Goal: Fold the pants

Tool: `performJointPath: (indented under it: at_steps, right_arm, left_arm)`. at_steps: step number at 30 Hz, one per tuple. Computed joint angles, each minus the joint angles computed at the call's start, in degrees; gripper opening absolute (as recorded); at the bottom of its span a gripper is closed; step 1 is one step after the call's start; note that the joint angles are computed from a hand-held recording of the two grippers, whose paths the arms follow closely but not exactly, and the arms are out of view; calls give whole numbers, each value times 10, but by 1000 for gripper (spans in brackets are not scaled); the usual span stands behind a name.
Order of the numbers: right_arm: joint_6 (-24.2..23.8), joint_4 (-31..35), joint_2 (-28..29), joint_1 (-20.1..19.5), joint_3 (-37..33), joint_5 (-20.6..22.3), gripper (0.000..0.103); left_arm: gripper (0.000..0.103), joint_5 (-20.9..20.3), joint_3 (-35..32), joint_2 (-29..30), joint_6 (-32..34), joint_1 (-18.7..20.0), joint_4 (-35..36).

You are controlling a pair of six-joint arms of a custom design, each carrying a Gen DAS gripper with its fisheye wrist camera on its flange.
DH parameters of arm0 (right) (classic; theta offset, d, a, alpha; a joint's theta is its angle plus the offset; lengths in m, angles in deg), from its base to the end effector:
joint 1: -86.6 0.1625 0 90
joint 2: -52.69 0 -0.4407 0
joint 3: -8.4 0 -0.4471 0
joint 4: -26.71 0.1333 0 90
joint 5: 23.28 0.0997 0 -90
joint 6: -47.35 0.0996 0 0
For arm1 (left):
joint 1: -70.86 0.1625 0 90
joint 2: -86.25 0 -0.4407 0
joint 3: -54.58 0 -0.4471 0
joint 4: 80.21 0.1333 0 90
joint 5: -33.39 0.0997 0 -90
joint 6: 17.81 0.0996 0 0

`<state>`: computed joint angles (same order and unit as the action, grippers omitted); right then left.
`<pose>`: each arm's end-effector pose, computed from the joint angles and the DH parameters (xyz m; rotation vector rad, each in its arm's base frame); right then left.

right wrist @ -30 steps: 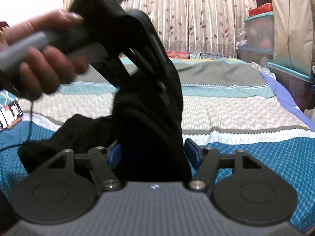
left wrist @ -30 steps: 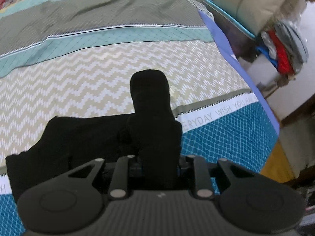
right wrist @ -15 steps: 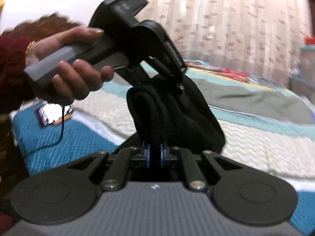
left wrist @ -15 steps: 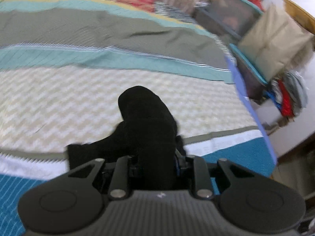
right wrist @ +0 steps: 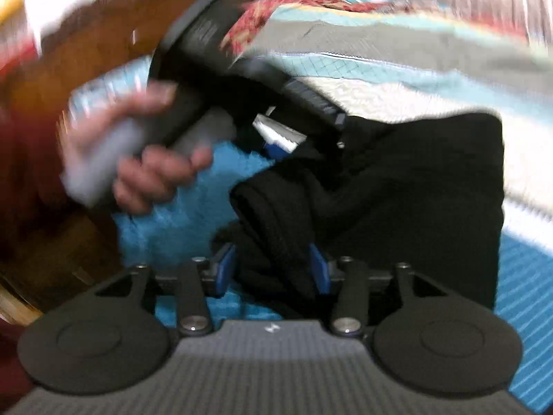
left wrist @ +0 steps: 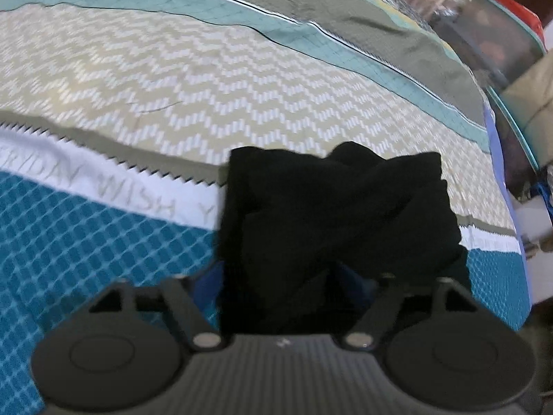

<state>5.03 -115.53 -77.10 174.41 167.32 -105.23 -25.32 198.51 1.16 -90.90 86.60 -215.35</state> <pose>0.1380 -0.2444 0.2319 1.0866 -2.8471 0.6578 -0.2826 -0.2719 0.1127 0.1181 2.6925 -0.6330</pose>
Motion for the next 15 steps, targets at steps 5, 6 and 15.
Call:
performJointPath:
  at_steps: [5, 6, 15]
  right_arm:
    - [49, 37, -46, -50, -15, 67, 46]
    - [63, 22, -38, -53, -12, 62, 42]
    - [163, -73, 103, -6, -14, -26, 24]
  left_arm:
    - [90, -7, 32, -55, -38, -43, 3]
    - [90, -5, 35, -60, -43, -55, 13]
    - [103, -6, 41, -34, -105, -97, 111]
